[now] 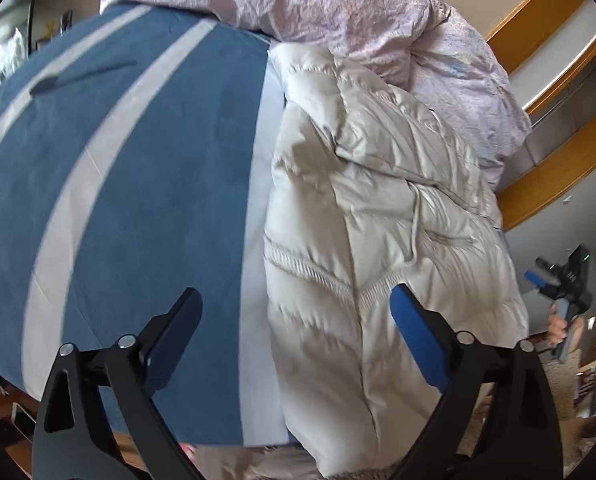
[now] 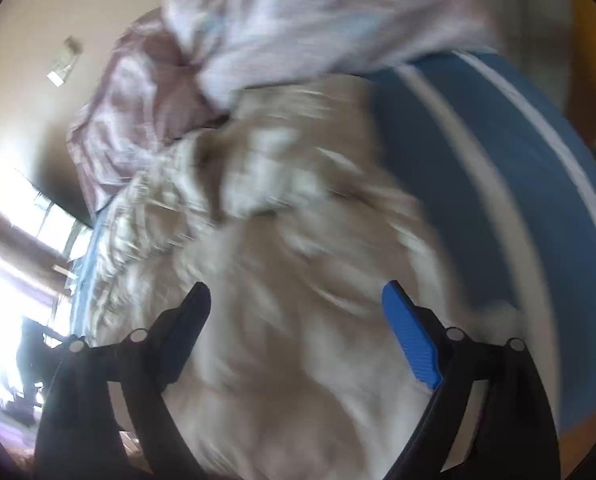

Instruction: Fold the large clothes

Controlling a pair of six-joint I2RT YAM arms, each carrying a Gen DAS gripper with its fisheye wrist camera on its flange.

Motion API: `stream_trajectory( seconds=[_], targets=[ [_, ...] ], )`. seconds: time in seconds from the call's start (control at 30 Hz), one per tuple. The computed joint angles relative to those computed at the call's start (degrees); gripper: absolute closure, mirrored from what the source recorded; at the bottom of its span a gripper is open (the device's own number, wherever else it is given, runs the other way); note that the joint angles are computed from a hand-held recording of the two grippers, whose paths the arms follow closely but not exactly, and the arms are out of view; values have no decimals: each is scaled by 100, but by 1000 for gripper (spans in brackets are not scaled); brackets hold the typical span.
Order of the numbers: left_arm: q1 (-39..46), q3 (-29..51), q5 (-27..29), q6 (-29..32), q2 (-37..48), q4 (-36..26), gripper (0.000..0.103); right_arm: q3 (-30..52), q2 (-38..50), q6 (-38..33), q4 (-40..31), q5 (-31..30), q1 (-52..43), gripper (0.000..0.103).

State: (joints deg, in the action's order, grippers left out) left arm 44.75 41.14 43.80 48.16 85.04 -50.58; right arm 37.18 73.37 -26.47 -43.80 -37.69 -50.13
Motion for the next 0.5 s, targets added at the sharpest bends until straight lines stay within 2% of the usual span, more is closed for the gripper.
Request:
stream_trajectory(
  seconds=[0.1,0.23,0.33,0.5],
  targets=[
    [151,-34,-32,227,136,-188,12,87,711,-1089,-479,-31,-1177,15],
    [423,-50,109,662,378,-585,17,116,1466,-1928,-678,-128,-1857,15],
    [591,-40,231,996,607,-940,19,225,1998,-2325,-804,-85,-2050,15],
    [765,-95,319,1493,922,-1438,22,217,2396,-2638,-936,-121,-1897,21]
  ],
)
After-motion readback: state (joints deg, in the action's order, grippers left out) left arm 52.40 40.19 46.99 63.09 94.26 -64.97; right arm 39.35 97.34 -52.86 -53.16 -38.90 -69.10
